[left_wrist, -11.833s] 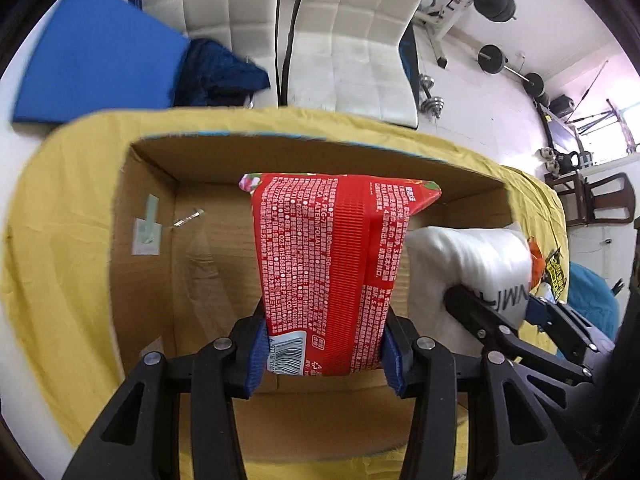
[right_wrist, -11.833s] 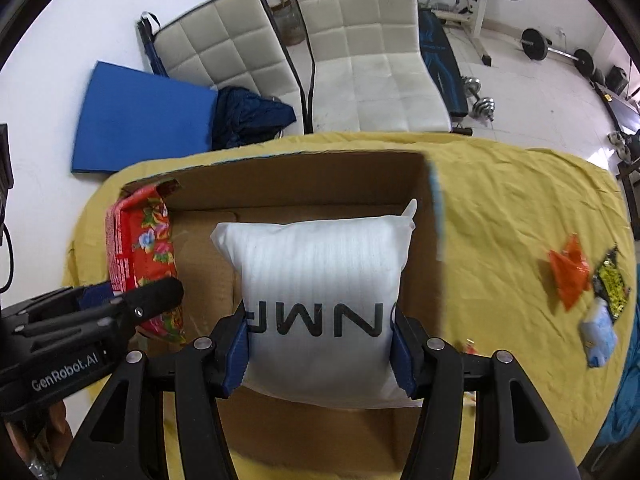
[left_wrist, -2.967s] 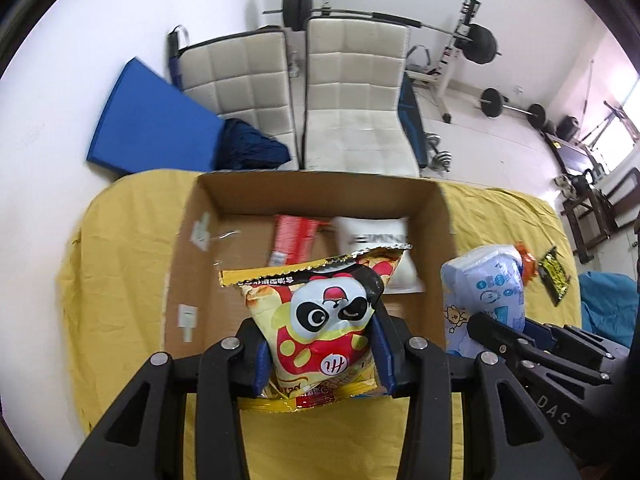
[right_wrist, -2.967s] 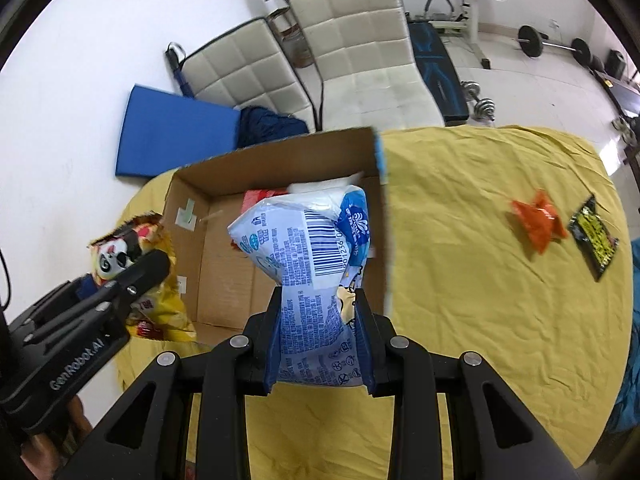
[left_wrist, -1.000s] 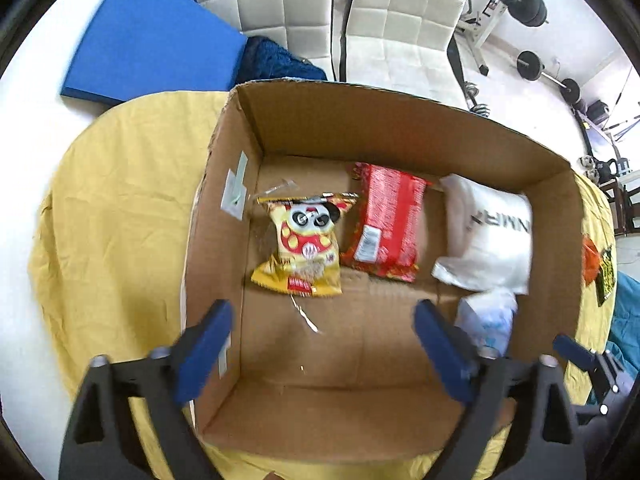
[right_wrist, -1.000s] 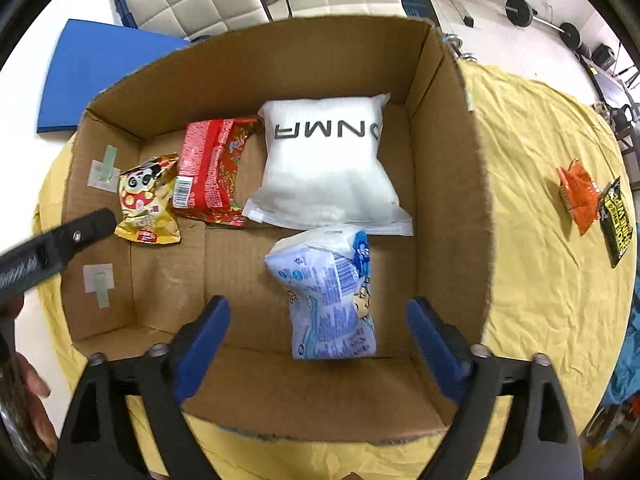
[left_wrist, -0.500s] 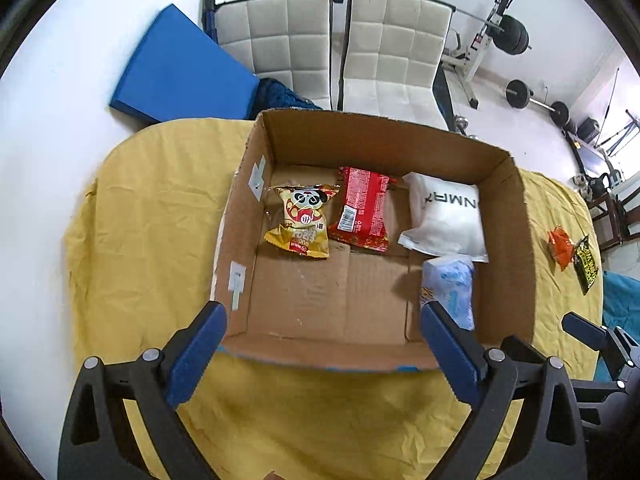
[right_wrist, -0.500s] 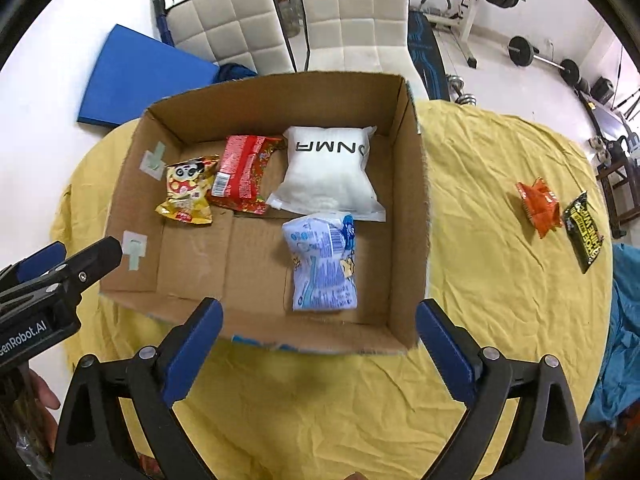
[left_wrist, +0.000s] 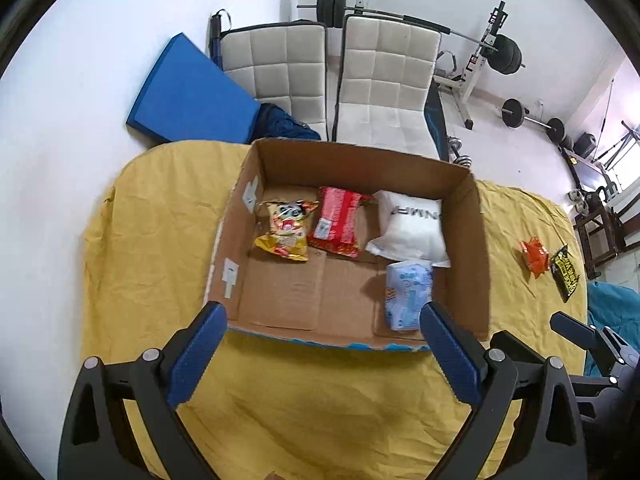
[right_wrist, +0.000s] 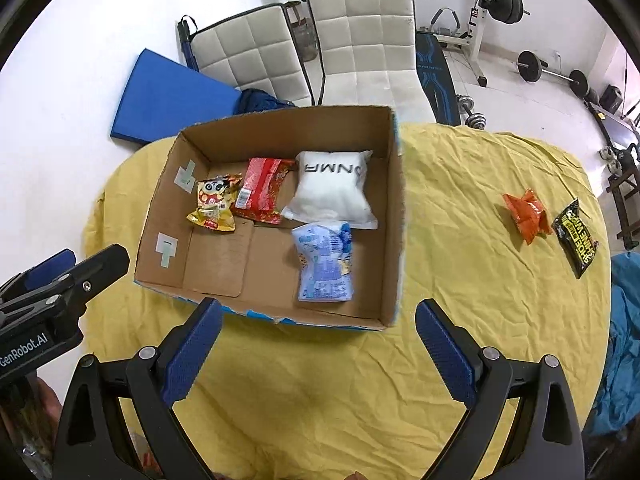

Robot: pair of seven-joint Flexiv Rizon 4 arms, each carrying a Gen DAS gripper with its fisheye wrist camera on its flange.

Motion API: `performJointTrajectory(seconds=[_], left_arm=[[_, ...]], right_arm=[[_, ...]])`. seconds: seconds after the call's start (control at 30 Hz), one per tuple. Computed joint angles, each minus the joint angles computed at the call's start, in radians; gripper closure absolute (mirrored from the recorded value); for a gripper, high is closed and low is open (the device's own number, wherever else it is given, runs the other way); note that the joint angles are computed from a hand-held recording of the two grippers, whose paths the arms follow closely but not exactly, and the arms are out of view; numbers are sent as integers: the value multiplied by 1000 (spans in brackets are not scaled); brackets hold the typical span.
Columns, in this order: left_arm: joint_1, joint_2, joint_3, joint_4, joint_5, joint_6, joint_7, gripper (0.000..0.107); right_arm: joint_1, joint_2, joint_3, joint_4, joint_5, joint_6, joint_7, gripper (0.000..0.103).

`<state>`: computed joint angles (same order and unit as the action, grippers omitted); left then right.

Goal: Organize soft objects
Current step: 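Grasp the orange bag with the left tool while the right tool grasps the black wipes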

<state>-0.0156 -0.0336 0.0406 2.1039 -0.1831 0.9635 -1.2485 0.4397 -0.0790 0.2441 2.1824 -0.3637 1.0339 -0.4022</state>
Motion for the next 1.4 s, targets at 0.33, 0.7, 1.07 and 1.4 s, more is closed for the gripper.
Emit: performJointTrajectory(seconds=[0.33,0.7,1.07,1.4], left_arm=[[-118,-15,-88,-20,-50,-16,-66,8],[-325,-314,-175,-287,88,-110,-178,8],[-516,-752,-124,-825,314,-371,-61,8],[-596,-1011,-80,-1162,323,-626,70,59]], right_arm=[[-133,212,-35,176,111,-41,-147,4],[-385,199,-215,244,194,-135,-640,4],[-561,-153,-264,121,305,-52,-1007,4],[-640,-297,-244,8,356,-19,-1161,4]])
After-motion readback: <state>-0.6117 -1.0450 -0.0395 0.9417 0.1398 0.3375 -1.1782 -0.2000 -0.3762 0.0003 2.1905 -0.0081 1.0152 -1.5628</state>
